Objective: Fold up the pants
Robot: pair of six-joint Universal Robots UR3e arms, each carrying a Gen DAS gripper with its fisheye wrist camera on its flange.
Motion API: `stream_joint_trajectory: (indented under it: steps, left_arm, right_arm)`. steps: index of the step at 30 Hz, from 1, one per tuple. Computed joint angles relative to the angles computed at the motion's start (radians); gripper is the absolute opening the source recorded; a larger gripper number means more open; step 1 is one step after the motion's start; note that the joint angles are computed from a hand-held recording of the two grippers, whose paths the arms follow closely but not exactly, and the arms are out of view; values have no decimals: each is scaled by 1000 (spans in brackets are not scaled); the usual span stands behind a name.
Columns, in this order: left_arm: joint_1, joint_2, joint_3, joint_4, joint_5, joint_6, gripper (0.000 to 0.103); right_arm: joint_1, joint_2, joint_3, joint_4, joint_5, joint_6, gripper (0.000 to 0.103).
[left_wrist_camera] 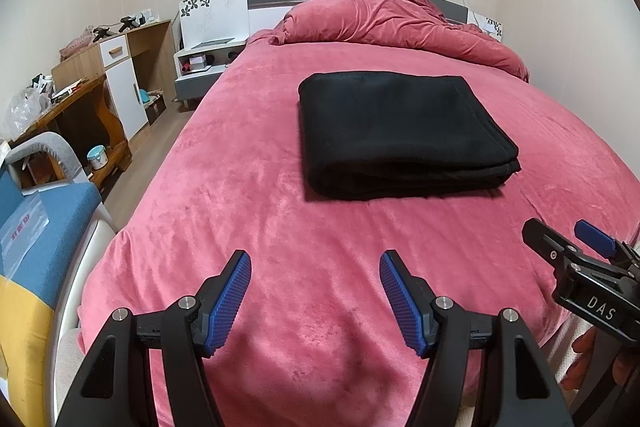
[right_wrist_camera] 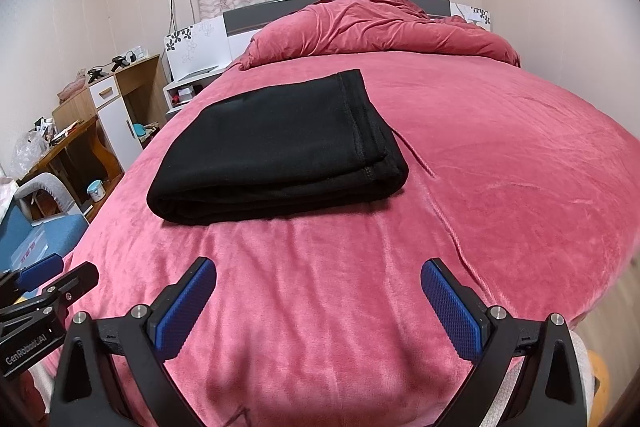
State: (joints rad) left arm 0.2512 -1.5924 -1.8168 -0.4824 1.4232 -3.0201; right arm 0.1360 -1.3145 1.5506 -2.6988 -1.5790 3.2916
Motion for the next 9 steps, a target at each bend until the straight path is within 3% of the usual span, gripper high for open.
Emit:
stream_joint_trajectory:
  steps: [4, 9]
  left_arm:
    - [-2, -6, 9, -16, -1, -2, 68]
    - [-20, -9, -45, 103, 37, -17, 68]
  right_arm:
    - [0, 1, -2, 6, 2, 1, 103]
    - [-7, 10, -7, 19, 8, 2, 103]
